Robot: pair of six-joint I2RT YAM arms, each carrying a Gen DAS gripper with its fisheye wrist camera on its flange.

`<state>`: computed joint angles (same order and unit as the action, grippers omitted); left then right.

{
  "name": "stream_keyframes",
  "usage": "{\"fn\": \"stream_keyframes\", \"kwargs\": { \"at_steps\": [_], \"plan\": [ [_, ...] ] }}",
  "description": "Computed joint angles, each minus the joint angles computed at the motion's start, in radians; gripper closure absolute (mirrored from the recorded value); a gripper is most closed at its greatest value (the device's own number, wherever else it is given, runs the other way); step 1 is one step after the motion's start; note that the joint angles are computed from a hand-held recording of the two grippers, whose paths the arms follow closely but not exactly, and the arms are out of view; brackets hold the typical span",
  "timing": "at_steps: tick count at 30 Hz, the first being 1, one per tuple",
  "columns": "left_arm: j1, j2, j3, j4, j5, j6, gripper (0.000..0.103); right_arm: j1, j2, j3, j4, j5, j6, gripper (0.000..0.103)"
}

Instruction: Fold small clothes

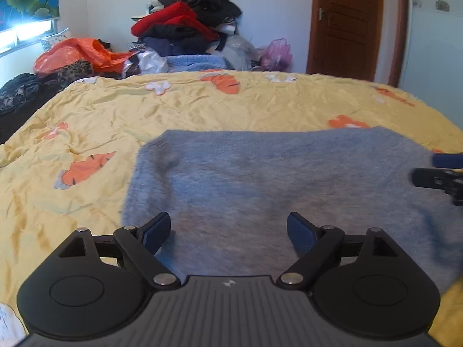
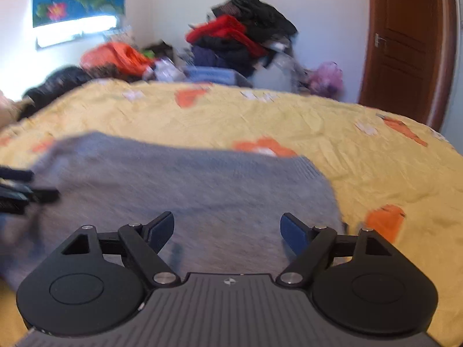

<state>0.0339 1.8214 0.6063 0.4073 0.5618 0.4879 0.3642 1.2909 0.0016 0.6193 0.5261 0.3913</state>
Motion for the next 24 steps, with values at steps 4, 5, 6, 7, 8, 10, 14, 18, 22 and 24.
{"fn": "stream_keyframes", "kwargs": {
  "at_steps": [4, 5, 6, 7, 8, 10, 14, 18, 22, 24],
  "plan": [
    [-0.024, -0.057, -0.080, -0.001, -0.002, 0.052, 0.015, 0.011, 0.101, 0.129, 0.001, -0.099, -0.031, 0.018],
    [-0.035, -0.055, -0.092, 0.004, -0.020, 0.066, 0.015, -0.002, 0.152, 0.168, 0.011, -0.140, -0.048, 0.018],
    [-0.039, -0.048, -0.098, 0.011, -0.036, 0.074, 0.014, -0.011, 0.208, 0.217, 0.010, -0.181, -0.067, 0.018],
    [-0.036, -0.035, -0.095, 0.009, -0.042, 0.075, 0.014, -0.019, 0.258, 0.265, 0.001, -0.217, -0.082, 0.018],
    [-0.026, -0.020, -0.089, 0.005, -0.033, 0.075, 0.013, -0.013, 0.310, 0.315, -0.013, -0.240, -0.084, 0.018],
    [-0.002, 0.015, -0.084, 0.031, 0.001, 0.083, 0.011, -0.019, 0.400, 0.403, -0.058, -0.304, -0.094, 0.018],
    [0.004, 0.028, -0.084, 0.047, 0.013, 0.089, 0.009, -0.016, 0.517, 0.460, -0.059, -0.308, -0.113, 0.005],
    [0.017, -0.028, -0.112, 0.019, 0.001, 0.090, 0.009, -0.020, 0.405, 0.471, -0.196, -0.306, -0.091, 0.020],
    [0.069, -0.048, -0.130, -0.033, 0.029, 0.126, 0.009, -0.022, 0.338, 0.504, -0.216, -0.369, -0.116, 0.021],
    [0.087, -0.041, -0.136, -0.028, 0.040, 0.142, 0.009, -0.023, 0.404, 0.597, -0.265, -0.412, -0.133, 0.020]
  ]
}}
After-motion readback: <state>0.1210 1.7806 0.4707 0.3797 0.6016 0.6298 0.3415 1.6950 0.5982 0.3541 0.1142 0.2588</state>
